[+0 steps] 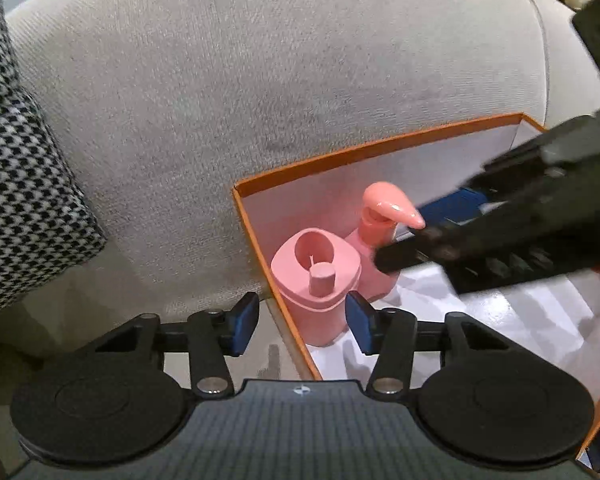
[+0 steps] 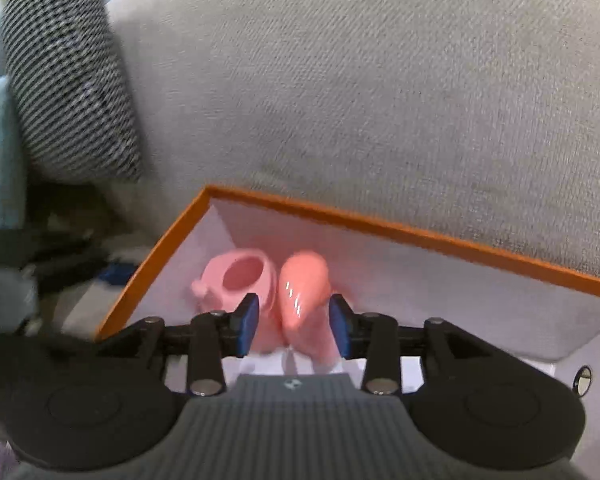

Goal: Organize rigid objects
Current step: 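Lower both pink items into the orange box and open both grippers, then grasp the plaid case with the left gripper while the right gripper approaches the photo card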

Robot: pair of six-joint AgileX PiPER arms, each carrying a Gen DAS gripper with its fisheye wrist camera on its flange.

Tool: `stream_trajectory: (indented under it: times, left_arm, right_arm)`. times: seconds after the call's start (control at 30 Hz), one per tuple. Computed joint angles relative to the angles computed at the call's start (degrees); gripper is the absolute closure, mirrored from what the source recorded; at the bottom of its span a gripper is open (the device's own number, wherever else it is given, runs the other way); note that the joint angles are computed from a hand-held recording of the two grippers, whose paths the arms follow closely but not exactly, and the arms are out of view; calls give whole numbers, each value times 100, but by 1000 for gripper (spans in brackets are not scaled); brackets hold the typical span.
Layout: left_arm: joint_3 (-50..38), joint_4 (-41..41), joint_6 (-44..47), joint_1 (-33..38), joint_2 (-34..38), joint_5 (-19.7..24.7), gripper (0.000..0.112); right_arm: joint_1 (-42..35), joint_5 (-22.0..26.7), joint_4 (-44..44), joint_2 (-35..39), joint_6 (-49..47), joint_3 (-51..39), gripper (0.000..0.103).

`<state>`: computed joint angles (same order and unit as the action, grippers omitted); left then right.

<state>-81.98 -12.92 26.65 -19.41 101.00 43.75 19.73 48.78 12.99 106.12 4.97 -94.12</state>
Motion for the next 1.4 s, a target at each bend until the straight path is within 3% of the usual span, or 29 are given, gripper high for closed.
stream_trajectory:
  times: [0.1, 0.17, 0.33, 0.4, 0.47, 0.57, 0.73, 0.9, 1.1, 1.27, 1.4]
  left_arm:
    - [-121, 168, -75, -126, 217, -75, 65]
    - [-114, 437, -219, -230, 245, -235, 71]
    - [-521, 382, -142, -128, 393, 87, 77]
    - [-554, 378, -112, -83, 292, 203, 78]
    - [-329, 291, -75, -33, 248, 15, 80]
    - [-214, 159, -101, 44, 243, -43, 80]
    - [-594, 211, -72, 125, 476, 139, 80]
    - [-388, 79, -12, 174, 0, 164, 79]
    - [464, -342, 69, 364, -1243, -18, 79]
    - [1280, -1181, 308, 702, -2488, 325, 79]
    - [1900, -1353, 71, 746, -3426, 717, 79]
  right_arm:
    - [29, 409, -177, 124, -287, -124, 64]
    - [132, 424, -390, 61, -278, 40, 68]
    - [171, 919, -358, 711, -372, -768, 79]
    - [293, 901, -669, 866, -299, -897, 81]
    - [360, 788, -862, 966, -309, -988, 83]
    - [408, 1040, -878, 1258, -201, -1539, 83]
    - [447, 1185, -930, 1298, -103, -1666, 83]
    - [476, 987, -988, 545, 119, -992, 82]
    - [666, 472, -1181, -812, 740, 168, 81]
    - [1080, 103, -1533, -2315, 1787, 1300, 70]
    - [1811, 17, -2331, -3321, 3228, 2096, 69]
